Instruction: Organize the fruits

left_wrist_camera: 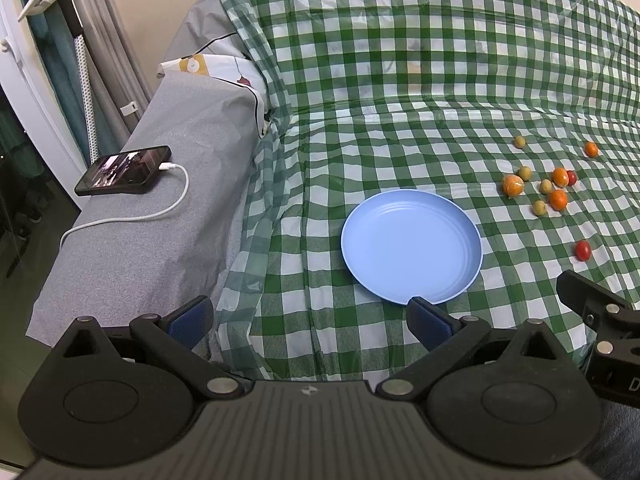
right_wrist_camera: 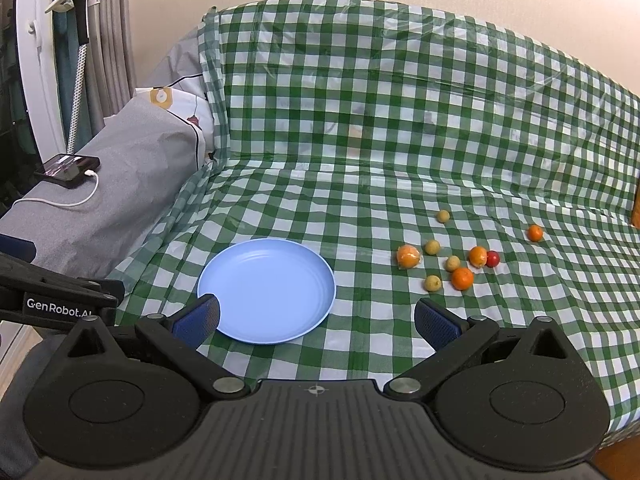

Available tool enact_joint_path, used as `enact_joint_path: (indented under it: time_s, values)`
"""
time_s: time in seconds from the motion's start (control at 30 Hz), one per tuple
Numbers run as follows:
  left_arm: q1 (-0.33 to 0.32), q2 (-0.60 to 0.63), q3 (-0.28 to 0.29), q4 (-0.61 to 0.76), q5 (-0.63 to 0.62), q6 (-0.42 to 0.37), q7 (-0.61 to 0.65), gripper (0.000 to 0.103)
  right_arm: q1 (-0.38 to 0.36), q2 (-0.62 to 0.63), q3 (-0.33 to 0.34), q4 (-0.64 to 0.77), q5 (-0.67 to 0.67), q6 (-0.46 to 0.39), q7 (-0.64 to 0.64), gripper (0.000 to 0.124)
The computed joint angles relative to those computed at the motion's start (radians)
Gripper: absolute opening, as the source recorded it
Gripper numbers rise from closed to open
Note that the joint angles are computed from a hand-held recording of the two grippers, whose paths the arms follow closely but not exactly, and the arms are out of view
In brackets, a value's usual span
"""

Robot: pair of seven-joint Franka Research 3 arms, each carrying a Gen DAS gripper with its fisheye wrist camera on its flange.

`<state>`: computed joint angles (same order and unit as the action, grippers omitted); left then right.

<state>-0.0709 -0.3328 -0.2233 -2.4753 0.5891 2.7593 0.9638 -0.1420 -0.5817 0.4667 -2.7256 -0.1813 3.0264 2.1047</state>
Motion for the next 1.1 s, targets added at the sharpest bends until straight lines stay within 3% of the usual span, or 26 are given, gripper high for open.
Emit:
enact_joint_path:
  time_s: [0.47,0.77,0.93,1.1]
  values:
    - [-0.005,0.008,0.000,0.009,0.003,-0.009,-0.004,0.103,-0.001,0.007,0.002,0.003,-0.002,-0.001,0.010,0.103]
    - [-0.028,0.083,-0.002,0.061,-0.016,-0.024,0.019,0.103,-0.007,0.022,-0.015,-0.027,0.035,0.044,0.031,0.103]
    - [-0.067,0.170,-0.004,0.128,-0.046,-0.009,0.057,0.103,-0.140,0.002,0.057,-0.062,0.054,0.060,0.110,0.103]
    - [-0.119,0.314,-0.013,0.261,-0.080,-0.005,0.103,0.103,-0.372,0.015,0.186,-0.080,0.019,0.085,0.218,0.103]
